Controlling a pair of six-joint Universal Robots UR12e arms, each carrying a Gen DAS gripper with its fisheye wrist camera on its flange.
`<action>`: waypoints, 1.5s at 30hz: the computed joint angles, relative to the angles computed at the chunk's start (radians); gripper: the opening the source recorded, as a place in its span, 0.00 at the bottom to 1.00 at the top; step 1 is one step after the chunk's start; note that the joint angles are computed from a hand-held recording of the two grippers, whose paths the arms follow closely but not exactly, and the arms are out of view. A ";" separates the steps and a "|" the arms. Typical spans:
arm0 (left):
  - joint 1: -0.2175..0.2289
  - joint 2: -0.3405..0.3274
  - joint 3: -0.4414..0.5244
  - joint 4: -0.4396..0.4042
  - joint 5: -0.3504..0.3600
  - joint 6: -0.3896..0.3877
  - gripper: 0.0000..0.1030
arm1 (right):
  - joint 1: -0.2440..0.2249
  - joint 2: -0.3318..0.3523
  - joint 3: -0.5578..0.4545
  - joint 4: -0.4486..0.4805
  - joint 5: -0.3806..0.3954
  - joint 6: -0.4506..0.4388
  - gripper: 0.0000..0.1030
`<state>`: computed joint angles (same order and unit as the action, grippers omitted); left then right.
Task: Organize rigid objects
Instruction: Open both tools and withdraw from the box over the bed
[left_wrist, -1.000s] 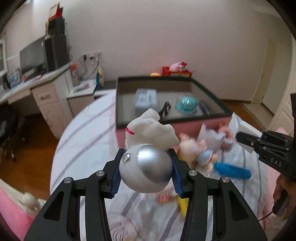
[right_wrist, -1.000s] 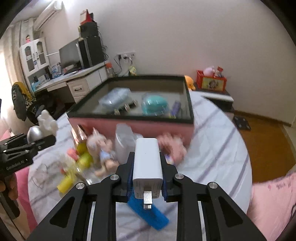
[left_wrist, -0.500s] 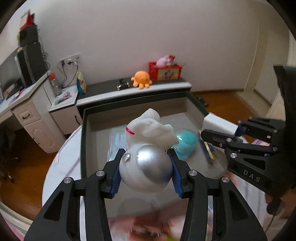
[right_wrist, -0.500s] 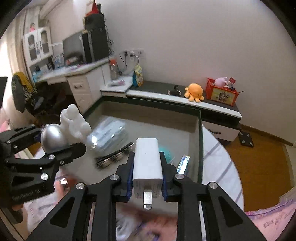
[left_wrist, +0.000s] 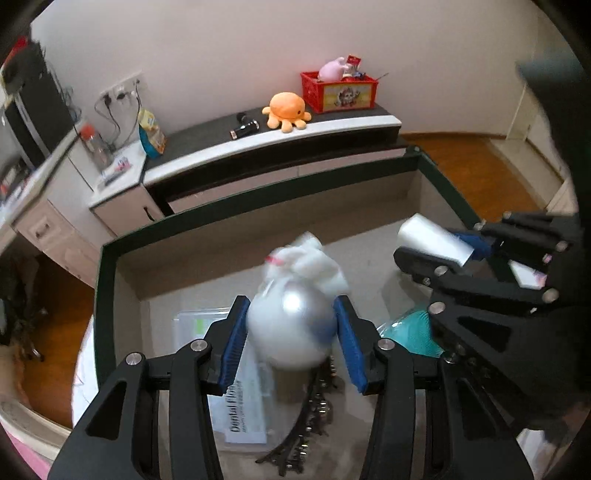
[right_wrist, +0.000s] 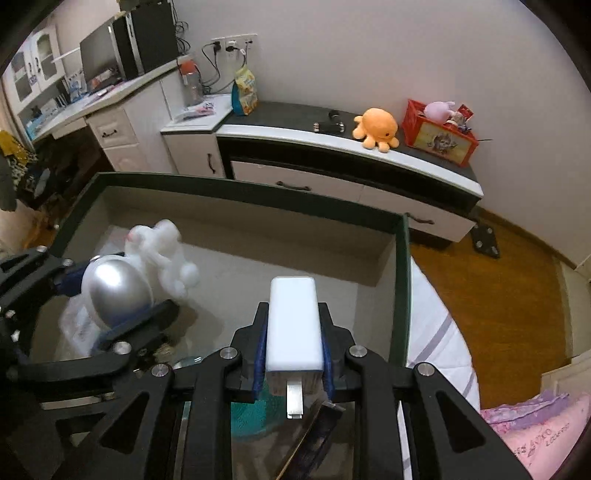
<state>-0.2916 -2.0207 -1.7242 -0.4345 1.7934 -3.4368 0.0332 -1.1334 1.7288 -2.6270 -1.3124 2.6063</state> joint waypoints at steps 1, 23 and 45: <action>-0.003 0.001 -0.002 0.005 0.014 -0.001 0.51 | -0.004 -0.001 0.000 -0.003 0.011 0.004 0.24; -0.244 0.232 -0.363 0.576 0.521 -0.094 1.00 | -0.214 -0.379 0.480 -0.509 0.451 0.079 0.86; -0.502 0.279 -0.435 0.649 0.852 -0.124 1.00 | -0.433 -0.642 0.802 -0.814 0.612 0.214 1.00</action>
